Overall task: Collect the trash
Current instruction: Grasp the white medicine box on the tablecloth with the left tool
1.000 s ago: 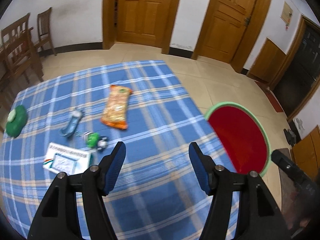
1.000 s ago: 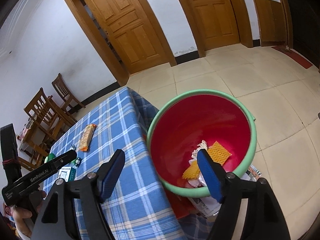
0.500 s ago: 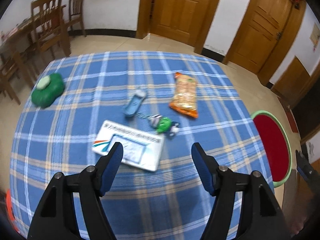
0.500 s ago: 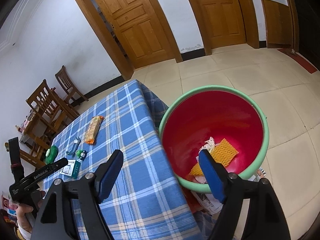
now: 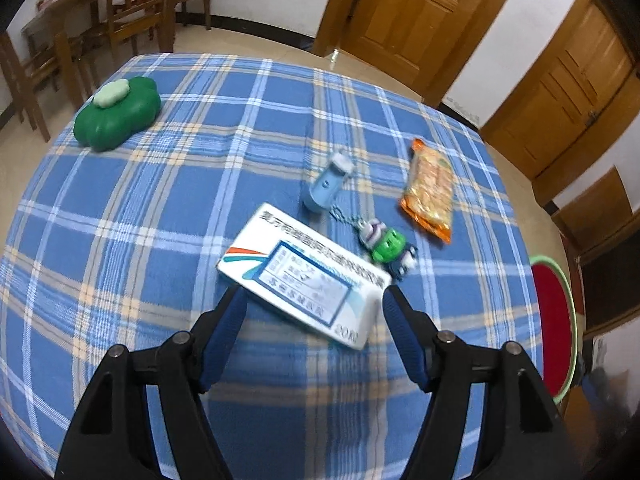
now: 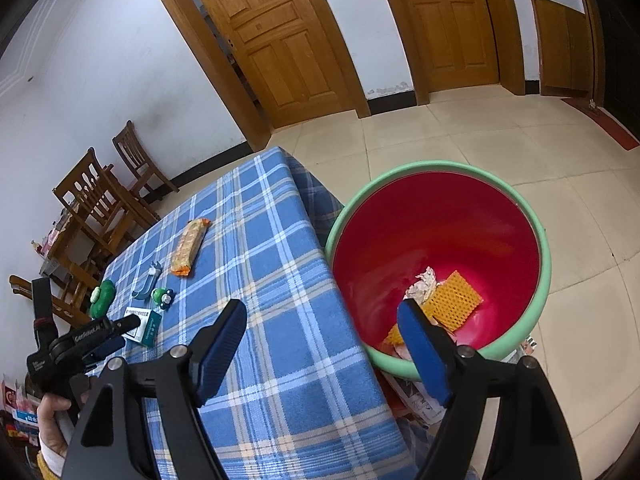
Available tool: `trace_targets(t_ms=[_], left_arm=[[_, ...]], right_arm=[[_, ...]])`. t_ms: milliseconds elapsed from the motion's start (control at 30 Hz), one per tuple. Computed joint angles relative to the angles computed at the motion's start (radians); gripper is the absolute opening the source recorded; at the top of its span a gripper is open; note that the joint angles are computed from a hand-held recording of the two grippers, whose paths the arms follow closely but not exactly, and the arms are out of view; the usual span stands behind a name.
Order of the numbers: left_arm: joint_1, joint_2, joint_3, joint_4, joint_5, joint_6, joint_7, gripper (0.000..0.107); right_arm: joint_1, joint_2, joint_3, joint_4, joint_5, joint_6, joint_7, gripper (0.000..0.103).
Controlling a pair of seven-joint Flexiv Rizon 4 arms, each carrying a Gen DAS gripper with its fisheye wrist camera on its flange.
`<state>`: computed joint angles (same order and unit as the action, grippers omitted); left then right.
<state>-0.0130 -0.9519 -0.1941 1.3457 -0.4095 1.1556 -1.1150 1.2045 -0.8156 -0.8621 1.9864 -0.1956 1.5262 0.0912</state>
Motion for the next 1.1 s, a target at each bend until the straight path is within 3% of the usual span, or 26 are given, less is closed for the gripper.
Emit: trace_targets(t_ms=[200, 433, 800, 1100], left_arm=[[-0.043, -0.059, 0.059, -0.116, 0.033, -0.047, -0.078, 0.07], [-0.062, -0.1, 0.071, -0.194, 0.073, -0.088, -0.105, 0.072], [-0.052, -0.068, 0.037, -0.093, 0.117, 0.032, -0.01, 0.073], [-0.011, -0.044, -0.01, -0.034, 0.074, 0.053, 0.076, 0.062]], right_arm=[[-0.002, 0.004, 0.007, 0.006, 0.005, -0.001, 0.004, 0.08], [-0.017, 0.008, 0.02, 0.005, -0.001, -0.004, 0.004, 0.08], [-0.041, 0.016, 0.042, -0.016, -0.038, -0.015, 0.001, 0.08], [-0.041, 0.027, 0.027, -0.05, -0.096, -0.03, -0.014, 0.08]])
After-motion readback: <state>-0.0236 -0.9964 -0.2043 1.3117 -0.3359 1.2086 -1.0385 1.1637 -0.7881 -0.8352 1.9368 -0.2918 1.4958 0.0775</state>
